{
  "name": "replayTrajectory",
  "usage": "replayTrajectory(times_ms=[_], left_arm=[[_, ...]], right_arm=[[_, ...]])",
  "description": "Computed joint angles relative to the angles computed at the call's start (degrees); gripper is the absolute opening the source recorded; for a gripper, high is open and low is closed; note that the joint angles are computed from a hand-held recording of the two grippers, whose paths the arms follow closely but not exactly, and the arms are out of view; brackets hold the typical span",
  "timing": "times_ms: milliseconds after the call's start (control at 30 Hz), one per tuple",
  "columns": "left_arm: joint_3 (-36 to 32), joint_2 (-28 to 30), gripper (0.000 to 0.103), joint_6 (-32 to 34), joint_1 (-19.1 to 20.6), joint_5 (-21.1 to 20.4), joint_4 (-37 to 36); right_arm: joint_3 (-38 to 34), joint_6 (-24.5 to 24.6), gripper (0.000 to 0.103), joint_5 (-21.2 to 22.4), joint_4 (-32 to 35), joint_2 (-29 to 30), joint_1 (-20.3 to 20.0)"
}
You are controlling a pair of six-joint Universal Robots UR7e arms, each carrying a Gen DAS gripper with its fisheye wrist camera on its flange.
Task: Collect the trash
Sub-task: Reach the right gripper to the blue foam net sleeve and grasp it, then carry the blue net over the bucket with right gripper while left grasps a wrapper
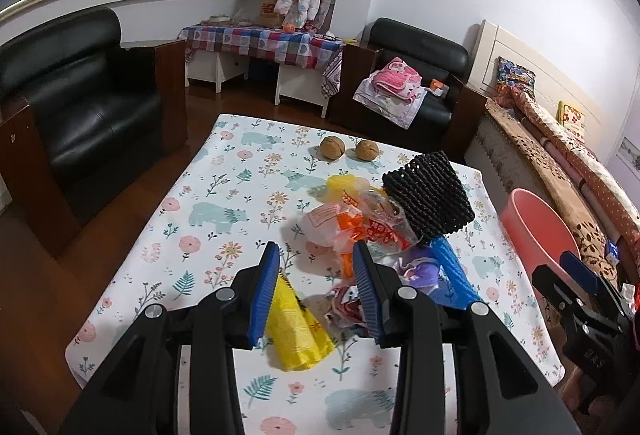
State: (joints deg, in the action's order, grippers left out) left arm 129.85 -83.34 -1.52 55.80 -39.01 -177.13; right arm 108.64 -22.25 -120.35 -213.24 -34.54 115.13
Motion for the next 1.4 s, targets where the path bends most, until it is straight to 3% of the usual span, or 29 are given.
replayTrajectory(times_ms=[200, 633, 1000, 1067, 1133, 1233, 1300, 1367, 1400], left_arm=[[-0.19, -1.29, 0.04, 1.97, 1.5, -1.99, 1.21], [0.14, -3.76, 0.04, 8.14, 3.39, -15.2, 7.53], [-2.44, 1.39, 0.039, 10.05, 4.91, -17.02, 10.51], [-2.98, 2.24, 0.033, 10.16, 5.37, -17.26, 11.03], [-3.47, 2.89, 0.019, 10.26, 5.8, -17.53, 11.73], [-3.78, 3.27, 0.01, 10.41, 6.36, -18.18, 11.99], [-3.51, 3.15, 0.008, 10.99, 6.47, -18.48, 10.95], [-3.46, 2.03, 0.008, 11.15, 6.29, -18.73, 11.61], [-3.35, 1.69, 0.007, 11.47, 6.23, -18.91, 11.6]], right_arm=[[-0.72, -0.73, 0.074, 1.26, 2.12, 0.63, -0.66], [-1.57, -0.63, 0.065, 3.14, 7.16, 0.93, -1.6], [-3.34, 1.34, 0.06, 4.1, 15.9, 0.64, -2.38], [-4.27, 1.15, 0.055, 3.83, 17.75, 0.99, -2.32], [-5.37, 1.26, 0.051, 3.31, 19.49, 1.55, -2.25], [-6.67, 1.62, 0.043, 2.59, 22.31, 2.16, -2.54], [-7.03, 2.36, 0.034, 2.53, 23.69, 2.25, -2.79], [-6.8, 3.75, 0.016, 3.68, 25.12, 1.66, -3.25], [-6.54, 4.31, 0.014, 4.53, 25.52, 1.29, -3.64]])
